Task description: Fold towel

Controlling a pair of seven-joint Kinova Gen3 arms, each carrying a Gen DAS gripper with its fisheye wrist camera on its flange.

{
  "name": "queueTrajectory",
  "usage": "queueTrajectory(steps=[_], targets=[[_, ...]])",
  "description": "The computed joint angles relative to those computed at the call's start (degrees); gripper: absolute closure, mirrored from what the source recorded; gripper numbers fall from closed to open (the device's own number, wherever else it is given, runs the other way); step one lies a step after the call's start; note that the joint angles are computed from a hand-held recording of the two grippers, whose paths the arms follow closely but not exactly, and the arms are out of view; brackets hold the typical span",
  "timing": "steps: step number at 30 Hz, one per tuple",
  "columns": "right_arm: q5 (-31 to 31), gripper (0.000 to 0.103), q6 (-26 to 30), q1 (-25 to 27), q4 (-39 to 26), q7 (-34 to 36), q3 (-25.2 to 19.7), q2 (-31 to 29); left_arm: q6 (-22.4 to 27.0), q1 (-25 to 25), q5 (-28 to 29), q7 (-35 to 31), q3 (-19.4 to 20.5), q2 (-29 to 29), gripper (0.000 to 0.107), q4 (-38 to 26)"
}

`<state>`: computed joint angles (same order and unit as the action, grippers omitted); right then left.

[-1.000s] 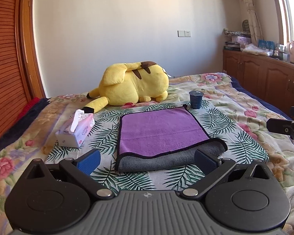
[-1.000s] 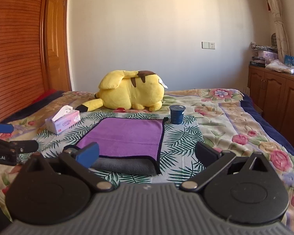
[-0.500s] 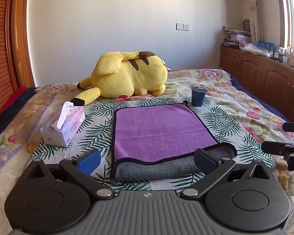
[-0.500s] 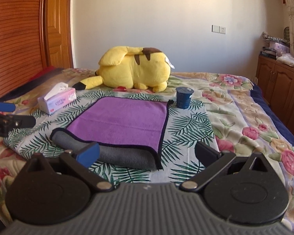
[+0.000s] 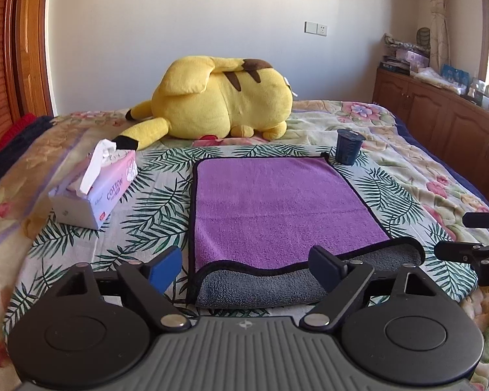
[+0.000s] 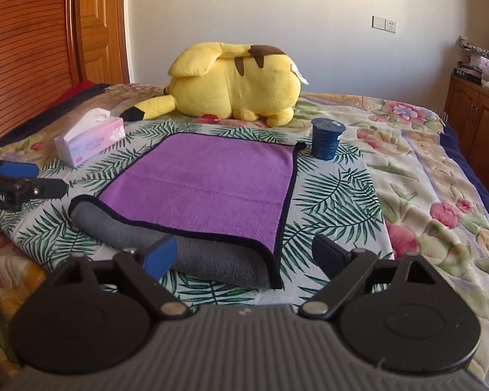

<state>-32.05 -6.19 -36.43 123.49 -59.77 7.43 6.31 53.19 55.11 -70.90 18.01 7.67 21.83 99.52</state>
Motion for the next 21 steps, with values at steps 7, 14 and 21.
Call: queueTrajectory(steps=[7,14,21], targets=[[4.1,0.015,2.9,-1.1,-3.2,-3.0,1.9,2.9,-3.9,-2.9,1.3,-0.9,-0.8,0.1,0.050,0.7],[9.1,0.021,6.0,-3.1,-6.1,-7.2,5.1,5.2,-8.1,-5.0,2.8,-2.0,-2.3,0.4,0.061,1.9],[14.3,0.025,9.1,-5.7,-8.1,-12.4,8.8,6.9,-14.8,-7.3,5.0,-0.7,-3.4,-0.3,0.076,4.2]])
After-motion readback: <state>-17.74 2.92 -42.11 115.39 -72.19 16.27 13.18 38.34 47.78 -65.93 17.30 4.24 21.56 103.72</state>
